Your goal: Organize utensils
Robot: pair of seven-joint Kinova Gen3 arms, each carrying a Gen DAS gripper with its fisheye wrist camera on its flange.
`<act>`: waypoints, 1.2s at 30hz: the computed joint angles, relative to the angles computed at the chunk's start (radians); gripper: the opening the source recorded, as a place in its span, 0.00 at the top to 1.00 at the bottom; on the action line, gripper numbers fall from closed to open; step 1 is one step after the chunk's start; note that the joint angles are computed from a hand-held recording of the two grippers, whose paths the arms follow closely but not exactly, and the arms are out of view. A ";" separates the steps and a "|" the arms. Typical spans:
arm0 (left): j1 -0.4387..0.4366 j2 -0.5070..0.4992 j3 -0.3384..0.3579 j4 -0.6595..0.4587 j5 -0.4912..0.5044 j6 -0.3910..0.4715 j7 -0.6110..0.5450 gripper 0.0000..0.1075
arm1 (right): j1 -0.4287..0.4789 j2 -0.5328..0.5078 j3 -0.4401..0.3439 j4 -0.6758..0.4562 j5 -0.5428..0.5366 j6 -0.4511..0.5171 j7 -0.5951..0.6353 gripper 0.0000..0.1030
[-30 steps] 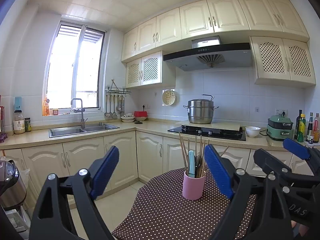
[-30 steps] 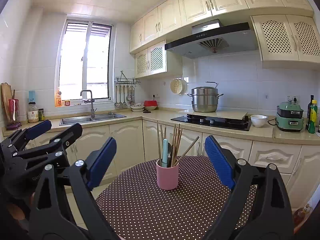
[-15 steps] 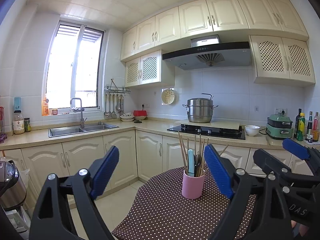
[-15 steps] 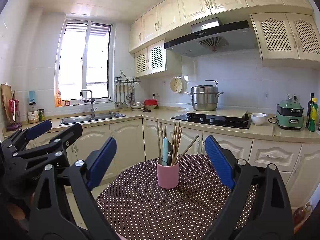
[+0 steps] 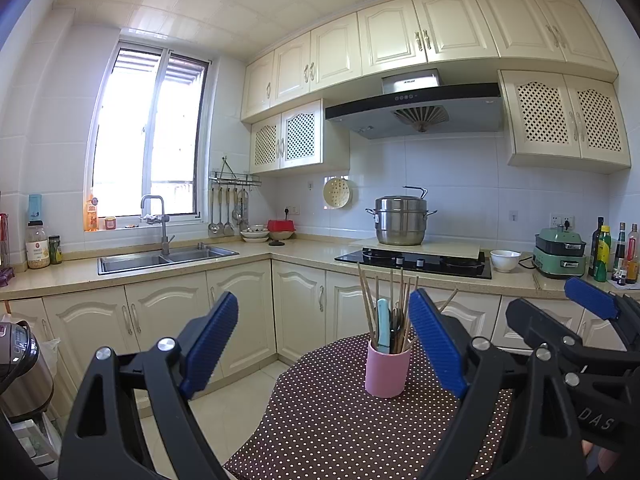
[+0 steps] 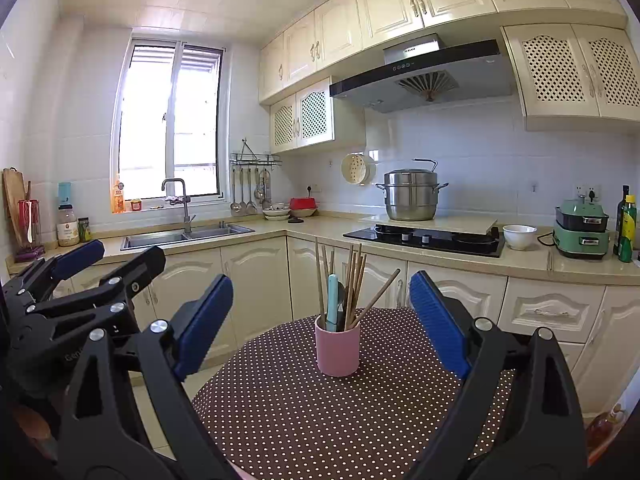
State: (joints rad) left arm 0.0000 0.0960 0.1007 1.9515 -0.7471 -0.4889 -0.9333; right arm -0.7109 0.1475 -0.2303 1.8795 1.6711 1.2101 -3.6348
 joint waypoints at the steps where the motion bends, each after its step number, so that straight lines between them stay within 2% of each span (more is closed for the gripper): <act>1: -0.001 0.000 0.000 0.000 -0.002 -0.001 0.002 0.20 | 0.000 0.000 0.000 0.000 -0.001 0.000 0.001 0.14; 36: -0.009 0.008 0.002 -0.005 -0.023 -0.003 0.013 0.20 | 0.003 -0.003 0.000 0.003 -0.009 -0.007 -0.003 0.14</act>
State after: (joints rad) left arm -0.0090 0.1044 0.1030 1.9460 -0.7705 -0.4921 -0.9207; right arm -0.7080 0.1447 -0.2305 1.8825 1.6623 1.2032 -3.6375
